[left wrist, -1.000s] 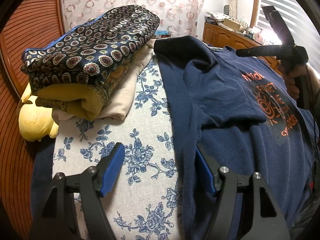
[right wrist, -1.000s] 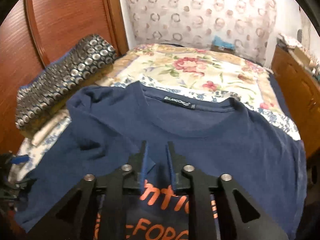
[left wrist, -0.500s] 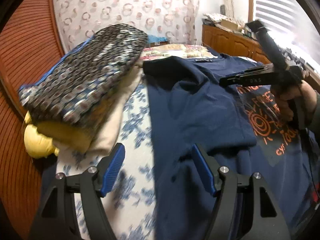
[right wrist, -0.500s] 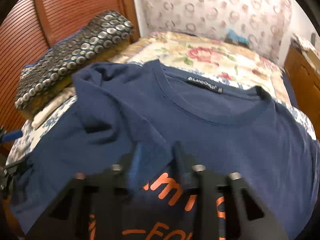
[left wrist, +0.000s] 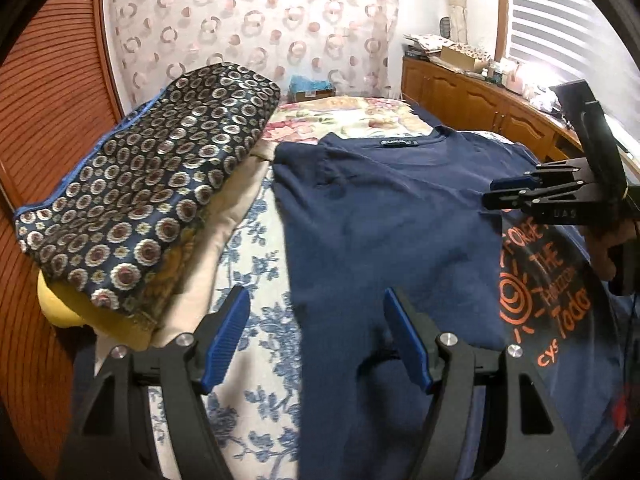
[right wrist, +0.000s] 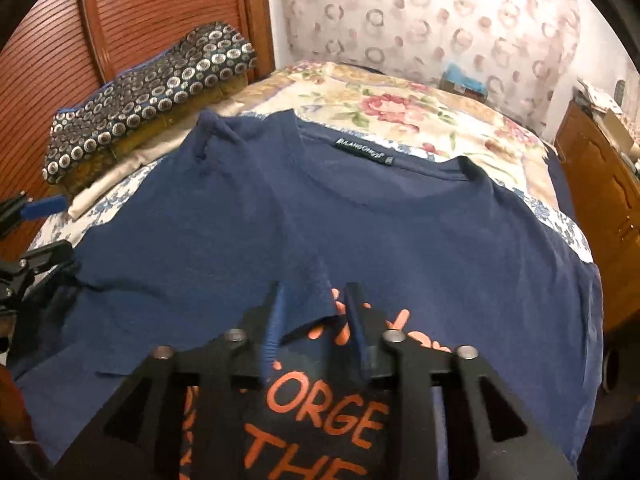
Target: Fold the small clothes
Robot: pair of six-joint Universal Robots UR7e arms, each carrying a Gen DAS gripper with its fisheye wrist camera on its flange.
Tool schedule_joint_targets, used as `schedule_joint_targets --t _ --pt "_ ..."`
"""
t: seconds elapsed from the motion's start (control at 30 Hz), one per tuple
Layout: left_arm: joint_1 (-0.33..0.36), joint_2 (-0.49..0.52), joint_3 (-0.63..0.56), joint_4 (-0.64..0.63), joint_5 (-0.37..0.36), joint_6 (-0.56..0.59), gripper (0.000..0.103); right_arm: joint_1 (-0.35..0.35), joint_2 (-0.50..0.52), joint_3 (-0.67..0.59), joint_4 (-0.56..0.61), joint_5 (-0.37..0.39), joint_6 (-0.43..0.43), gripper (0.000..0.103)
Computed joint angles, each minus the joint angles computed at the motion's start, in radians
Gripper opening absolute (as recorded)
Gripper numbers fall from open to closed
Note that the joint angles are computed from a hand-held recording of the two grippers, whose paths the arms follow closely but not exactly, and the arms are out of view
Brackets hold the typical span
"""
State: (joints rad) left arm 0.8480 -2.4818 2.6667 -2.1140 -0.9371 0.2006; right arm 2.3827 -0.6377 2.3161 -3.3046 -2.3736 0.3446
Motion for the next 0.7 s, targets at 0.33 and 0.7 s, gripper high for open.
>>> schedule_joint_targets --t 0.33,0.7 --pt "0.010 -0.073 0.007 0.097 -0.025 -0.001 0.066 0.081 -0.108 0.132 -0.076 -0.045 0.042 0.045" --pt "0.092 -0.009 -0.017 0.105 -0.096 0.057 0.007 0.211 -0.159 0.224 -0.064 -0.035 0.210 0.046"
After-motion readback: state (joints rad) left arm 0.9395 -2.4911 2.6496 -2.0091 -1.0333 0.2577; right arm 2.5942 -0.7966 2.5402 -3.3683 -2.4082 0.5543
